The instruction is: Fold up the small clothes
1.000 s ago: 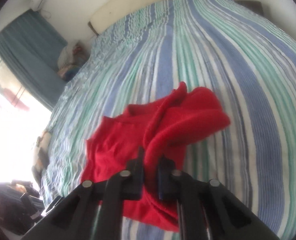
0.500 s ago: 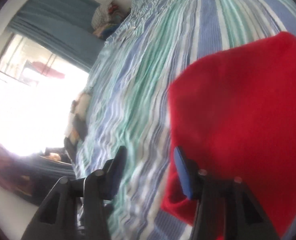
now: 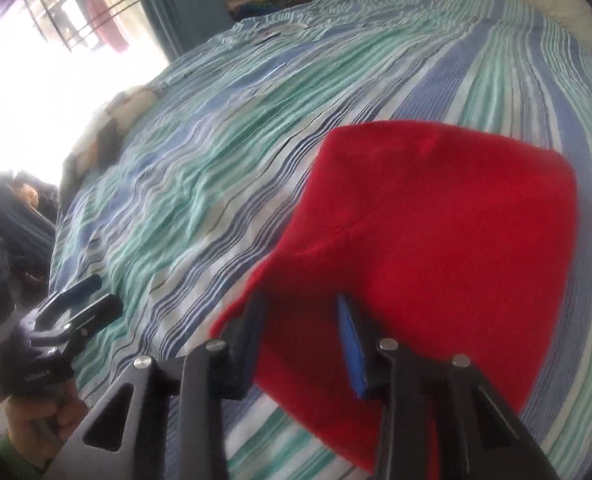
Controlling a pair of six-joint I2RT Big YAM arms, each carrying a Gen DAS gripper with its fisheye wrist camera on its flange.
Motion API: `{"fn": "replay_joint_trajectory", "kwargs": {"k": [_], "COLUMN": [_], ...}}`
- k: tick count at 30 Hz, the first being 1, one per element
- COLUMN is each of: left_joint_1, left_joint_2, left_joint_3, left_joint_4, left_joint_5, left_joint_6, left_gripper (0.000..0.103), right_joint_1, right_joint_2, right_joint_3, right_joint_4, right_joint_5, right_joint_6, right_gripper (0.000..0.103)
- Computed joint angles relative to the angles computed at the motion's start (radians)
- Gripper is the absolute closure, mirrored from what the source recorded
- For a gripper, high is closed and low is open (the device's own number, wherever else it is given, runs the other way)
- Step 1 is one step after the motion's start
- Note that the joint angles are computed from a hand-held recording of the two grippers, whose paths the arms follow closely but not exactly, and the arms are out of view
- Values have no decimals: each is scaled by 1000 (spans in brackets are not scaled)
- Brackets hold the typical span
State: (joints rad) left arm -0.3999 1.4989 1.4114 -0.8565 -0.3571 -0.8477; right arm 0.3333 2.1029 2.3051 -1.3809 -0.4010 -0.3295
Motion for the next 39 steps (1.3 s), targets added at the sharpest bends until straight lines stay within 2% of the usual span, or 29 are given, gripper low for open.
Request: {"fn": "replay_joint_trajectory", "kwargs": {"k": [3, 5, 6, 10, 12, 15, 18, 19, 21, 22, 24, 25, 27, 29, 33, 37, 39], "left_joint_1": [6, 10, 11, 5, 2, -2, -8, -10, -18, -25, -39, -47, -67, -92, -135, -159, -164], "left_joint_2": [-1, -1, -1, -3, -2, 17, 46, 54, 64, 64, 58, 52, 42, 38, 68, 121, 152], "left_joint_3": [-5, -7, -7, -1, 2, 17, 34, 36, 35, 35, 34, 32, 31, 33, 63, 102, 114], "left_joint_4": [-6, -3, -1, 4, 8, -2, -35, -49, -74, -79, -75, -68, -50, -19, 9, -40, -77], "left_joint_5": [16, 27, 28, 14, 13, 23, 46, 60, 60, 44, 17, 9, 7, 15, 64, 40, 38], "left_joint_6": [-15, -22, -20, 0, 7, 14, 27, 28, 32, 41, 61, 71, 97, 136, 214, 218, 224], "left_gripper": [2, 2, 2, 2, 2, 2, 2, 2, 2, 2, 2, 2, 2, 2, 2, 2, 1], "right_joint_1": [52, 66, 58, -20, -70, -122, -131, -130, -129, -129, -136, -140, -150, -162, -201, -238, -254], "right_joint_2": [-92, -142, -159, -216, -247, -258, -199, -196, -249, -271, -318, -353, -427, -495, -589, -631, -639], "right_joint_3": [-193, -266, -279, -268, -287, -318, -313, -345, -443, -468, -511, -550, -633, -711, -835, -909, -941], "right_joint_4": [92, 155, 159, 143, 158, 168, 83, 92, 198, 223, 249, 280, 340, 390, 454, 483, 509], "right_joint_5": [71, 119, 108, -34, -64, -30, 31, 63, 66, 59, 34, 38, 81, 153, 256, 345, 376], "right_joint_6": [-120, -165, -171, -122, -75, -37, -37, -36, -19, 1, 44, 57, 65, 68, 95, 110, 115], "right_gripper": [69, 68, 68, 68, 68, 68, 68, 68, 67, 65, 47, 45, 33, 26, 26, 25, 21]}}
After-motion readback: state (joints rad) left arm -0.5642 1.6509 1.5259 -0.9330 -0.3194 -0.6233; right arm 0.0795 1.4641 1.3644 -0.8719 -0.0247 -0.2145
